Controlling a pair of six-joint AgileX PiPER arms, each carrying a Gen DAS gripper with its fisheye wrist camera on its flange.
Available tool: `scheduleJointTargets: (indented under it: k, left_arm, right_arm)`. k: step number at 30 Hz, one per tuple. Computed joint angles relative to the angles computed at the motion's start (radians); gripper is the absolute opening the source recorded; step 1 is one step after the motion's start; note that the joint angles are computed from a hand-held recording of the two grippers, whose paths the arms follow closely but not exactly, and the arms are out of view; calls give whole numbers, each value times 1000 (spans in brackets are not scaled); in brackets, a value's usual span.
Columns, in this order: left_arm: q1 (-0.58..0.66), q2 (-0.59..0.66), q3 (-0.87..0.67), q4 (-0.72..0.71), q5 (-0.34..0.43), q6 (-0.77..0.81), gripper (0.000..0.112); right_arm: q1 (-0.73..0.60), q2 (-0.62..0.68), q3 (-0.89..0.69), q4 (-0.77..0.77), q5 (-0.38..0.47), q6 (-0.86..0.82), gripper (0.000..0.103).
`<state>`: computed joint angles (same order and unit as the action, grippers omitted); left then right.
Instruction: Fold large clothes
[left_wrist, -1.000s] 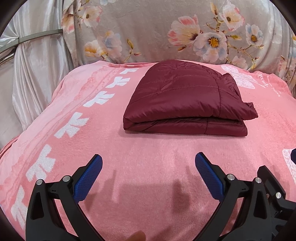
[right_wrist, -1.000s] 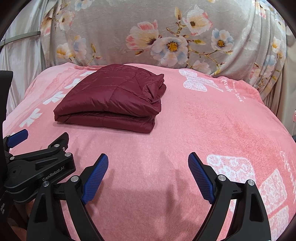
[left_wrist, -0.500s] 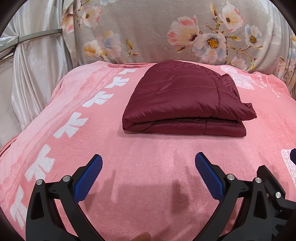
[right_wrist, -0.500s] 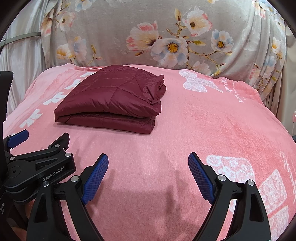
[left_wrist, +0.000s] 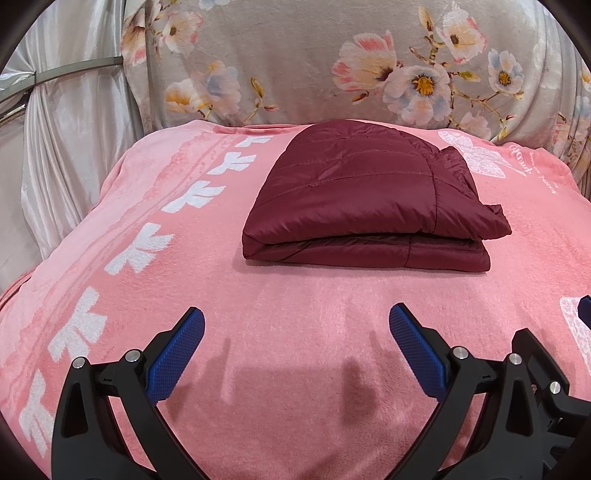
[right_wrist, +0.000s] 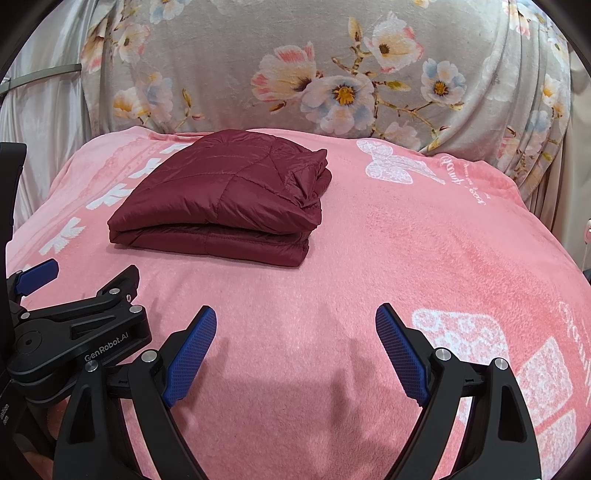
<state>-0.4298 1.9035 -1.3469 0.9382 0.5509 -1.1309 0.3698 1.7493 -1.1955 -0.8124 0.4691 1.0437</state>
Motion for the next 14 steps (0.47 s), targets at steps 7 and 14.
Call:
scheduleJointTargets:
  k: [7,14]
  left_arm:
    - [0,0,0,2,-1,-3,98]
    - [0,2,-2,9,0,-6,97]
  right_arm:
    - [2,1,0,-6,1,8,86]
    - [2,0,1,-7,0,8,86]
